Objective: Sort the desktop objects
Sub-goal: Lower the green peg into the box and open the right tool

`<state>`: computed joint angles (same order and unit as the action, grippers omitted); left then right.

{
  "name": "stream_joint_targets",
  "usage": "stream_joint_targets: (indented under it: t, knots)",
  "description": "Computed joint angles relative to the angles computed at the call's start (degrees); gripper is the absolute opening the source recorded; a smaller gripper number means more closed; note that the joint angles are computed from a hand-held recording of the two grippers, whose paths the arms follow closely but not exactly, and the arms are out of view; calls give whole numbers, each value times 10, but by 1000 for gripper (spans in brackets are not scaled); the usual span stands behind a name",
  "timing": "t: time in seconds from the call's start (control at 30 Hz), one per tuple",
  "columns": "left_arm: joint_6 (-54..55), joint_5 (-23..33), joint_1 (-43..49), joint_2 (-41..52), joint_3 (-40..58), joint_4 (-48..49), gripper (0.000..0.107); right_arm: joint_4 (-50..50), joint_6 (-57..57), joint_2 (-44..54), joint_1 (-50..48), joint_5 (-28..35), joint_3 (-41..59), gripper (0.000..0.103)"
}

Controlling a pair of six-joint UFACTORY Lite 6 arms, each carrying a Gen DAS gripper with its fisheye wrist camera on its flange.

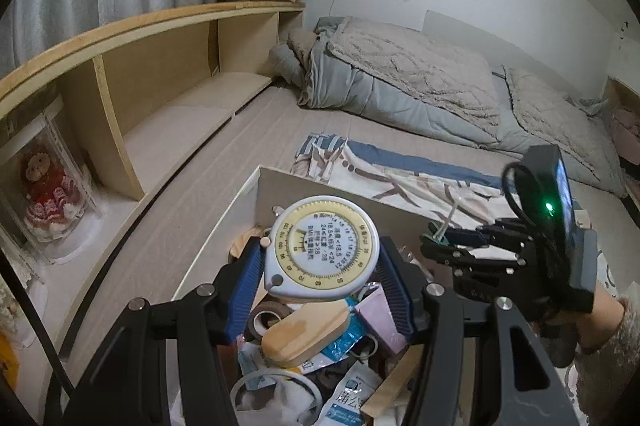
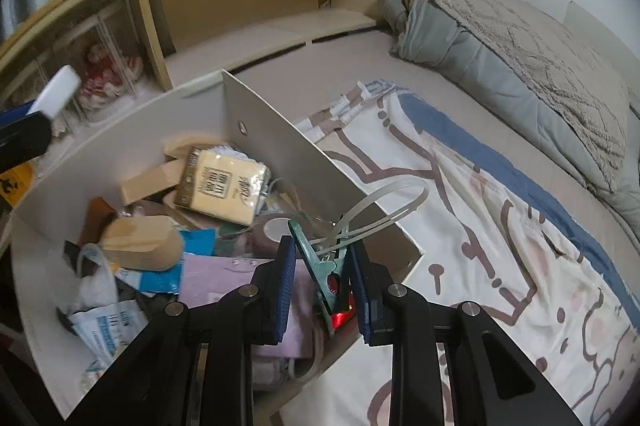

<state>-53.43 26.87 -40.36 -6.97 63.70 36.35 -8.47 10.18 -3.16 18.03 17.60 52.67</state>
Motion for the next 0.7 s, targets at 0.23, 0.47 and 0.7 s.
stream_joint_targets:
  t: [0.23,0.47,0.7]
  knots:
    - [33,-9,8,5,-8,-28,57,9,2,59,-10,-9,28,27]
    - [54,-16,15,1,-16,-47,57,51,-20,27,-26,-28,1,76]
    - [59,-13,14,2,-24,-48,57,126,-83,-26,-28,-32,-30,76]
